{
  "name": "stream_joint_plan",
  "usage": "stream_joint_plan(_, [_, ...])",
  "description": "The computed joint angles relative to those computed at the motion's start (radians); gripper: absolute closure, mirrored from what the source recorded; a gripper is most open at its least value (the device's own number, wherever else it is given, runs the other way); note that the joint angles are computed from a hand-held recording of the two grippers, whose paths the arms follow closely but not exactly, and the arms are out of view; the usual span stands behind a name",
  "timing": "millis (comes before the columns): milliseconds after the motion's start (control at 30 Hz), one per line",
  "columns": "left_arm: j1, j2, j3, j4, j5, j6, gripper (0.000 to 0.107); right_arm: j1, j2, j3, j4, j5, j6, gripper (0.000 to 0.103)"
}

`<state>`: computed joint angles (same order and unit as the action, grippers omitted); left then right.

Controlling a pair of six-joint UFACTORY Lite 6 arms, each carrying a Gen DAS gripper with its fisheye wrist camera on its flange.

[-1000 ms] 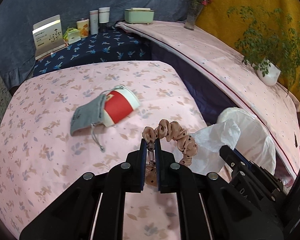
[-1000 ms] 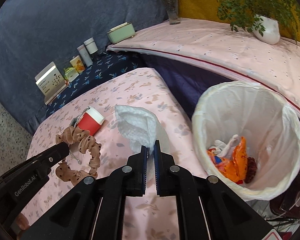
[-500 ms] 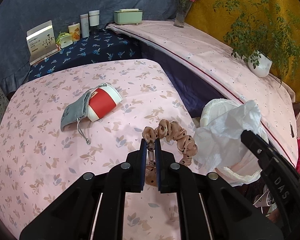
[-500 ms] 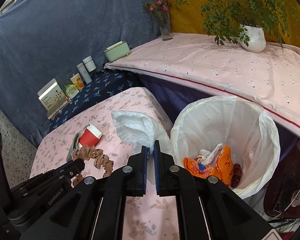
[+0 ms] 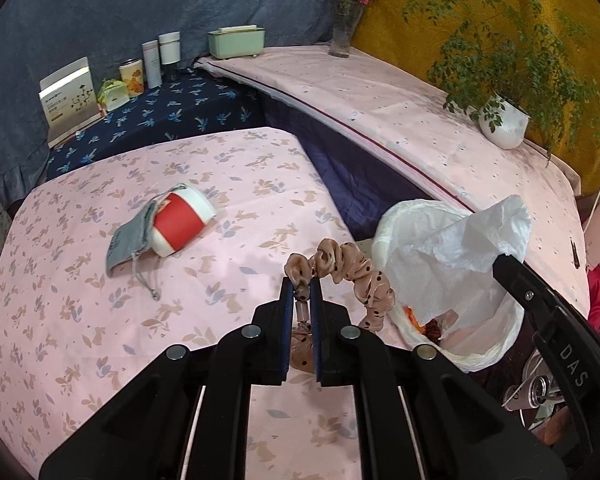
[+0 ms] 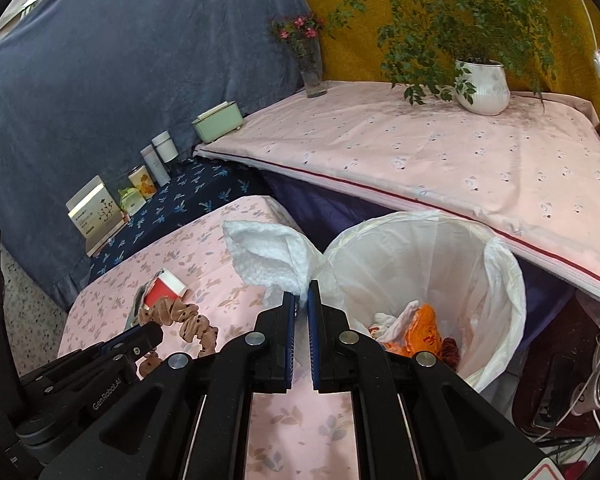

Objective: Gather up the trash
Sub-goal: 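Carry the scrunchie and tissue over the bin while both tools open to drop them, then move both tools back from the bin toward the grey pouch and red cup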

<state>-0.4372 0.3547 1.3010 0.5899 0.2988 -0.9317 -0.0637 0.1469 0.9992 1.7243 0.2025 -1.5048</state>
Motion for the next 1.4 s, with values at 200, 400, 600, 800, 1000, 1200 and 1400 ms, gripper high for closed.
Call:
stream_joint_plan(200, [-0.068, 0.097, 0.131, -0.05, 0.042, 0.047, 0.099, -0.093, 0.001, 0.0, -0.041, 0.032, 0.019, 0.097])
stream_joint_plan(400, [-0.127, 0.21, 0.283, -0.127, 0.082, 0.129, 0.099, -0.178, 0.029, 0.016, -0.075, 0.061, 0.032, 0.097])
stream_joint_plan(600, [-0.172, 0.32, 0.437, -0.174, 0.125, 0.195, 0.098, -0.233, 0.077, 0.046, -0.099, 0.08, 0.041, 0.096])
stream_joint_plan(800, [-0.185, 0.396, 0.531, -0.24, 0.141, 0.252, 0.081, -0.258, 0.105, 0.059, -0.078, 0.078, 0.019, 0.09])
stream_joint_plan(1000, [-0.181, 0.417, 0.55, -0.254, 0.142, 0.25, 0.062, -0.269, 0.121, 0.064, -0.068, 0.086, 0.01, 0.085])
stream_joint_plan(1200, [-0.173, 0.411, 0.529, -0.244, 0.136, 0.235, 0.062, -0.262, 0.117, 0.054, -0.048, 0.082, -0.009, 0.081])
stream_joint_plan(1400, [-0.158, 0.374, 0.46, -0.213, 0.115, 0.194, 0.062, -0.246, 0.101, 0.032, -0.033, 0.07, -0.024, 0.077])
